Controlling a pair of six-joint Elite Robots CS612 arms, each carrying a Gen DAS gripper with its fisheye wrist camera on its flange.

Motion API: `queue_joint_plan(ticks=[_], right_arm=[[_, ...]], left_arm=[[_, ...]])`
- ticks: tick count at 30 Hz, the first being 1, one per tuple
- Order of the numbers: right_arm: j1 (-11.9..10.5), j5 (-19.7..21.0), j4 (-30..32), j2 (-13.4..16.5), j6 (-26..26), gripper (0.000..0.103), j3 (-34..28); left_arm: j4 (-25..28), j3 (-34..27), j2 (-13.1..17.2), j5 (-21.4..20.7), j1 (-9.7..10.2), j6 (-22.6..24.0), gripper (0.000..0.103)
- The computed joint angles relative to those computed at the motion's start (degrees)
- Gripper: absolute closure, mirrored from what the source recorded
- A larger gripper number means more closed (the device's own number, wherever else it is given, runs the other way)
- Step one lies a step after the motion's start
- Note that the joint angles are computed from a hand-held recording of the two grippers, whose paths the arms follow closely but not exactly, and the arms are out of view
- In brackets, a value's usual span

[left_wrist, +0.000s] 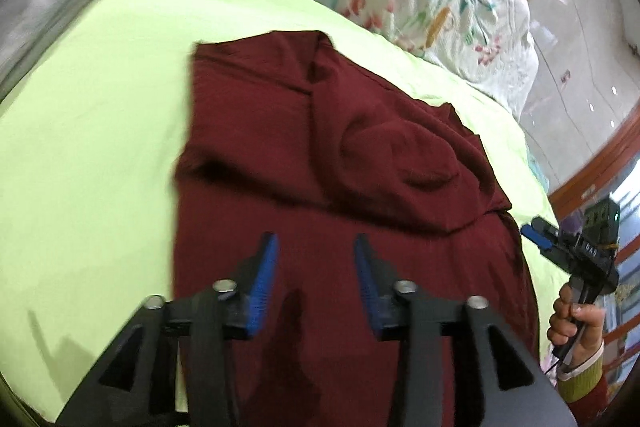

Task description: Fold large clothes

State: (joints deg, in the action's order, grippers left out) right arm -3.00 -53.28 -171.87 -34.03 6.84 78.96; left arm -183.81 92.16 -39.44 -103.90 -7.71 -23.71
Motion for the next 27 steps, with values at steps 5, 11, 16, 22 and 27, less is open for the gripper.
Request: queue_joint_plan(ticks=[5, 11, 16, 22, 27], right_arm=[[-1.67, -2.66, -3.67, -2.87, 1.42, 0.051, 6.64], [-3.39, -5.9, -7.25, -4.97, 2.88, 0.044, 11.81], [-4.04, -1.61, 1.46, -5.0, -1.06, 0.043, 12.33], [-5.19, 10.17, 5.55, -5.54, -8.39, 0.043, 15.12], [-5.3, 15.6, 12.0, -6.73, -17.81, 0.045, 17.23]], left_arm=[[-2.35, 8.15, -3.64, 2.53, 0.57, -1.85, 0.049], [-4.25, 14.6, -6.05, 3.73, 0.75, -2.86, 0.042], [-3.21, 16.7, -6.24, 1.46, 0.79, -3.77, 0.035], [-7.7, 19.54, -6.2, -3.88, -0.22, -2.51, 0.027], [-11.35, 20.24, -5.4, -7.68, -0.49, -2.97, 0.028]])
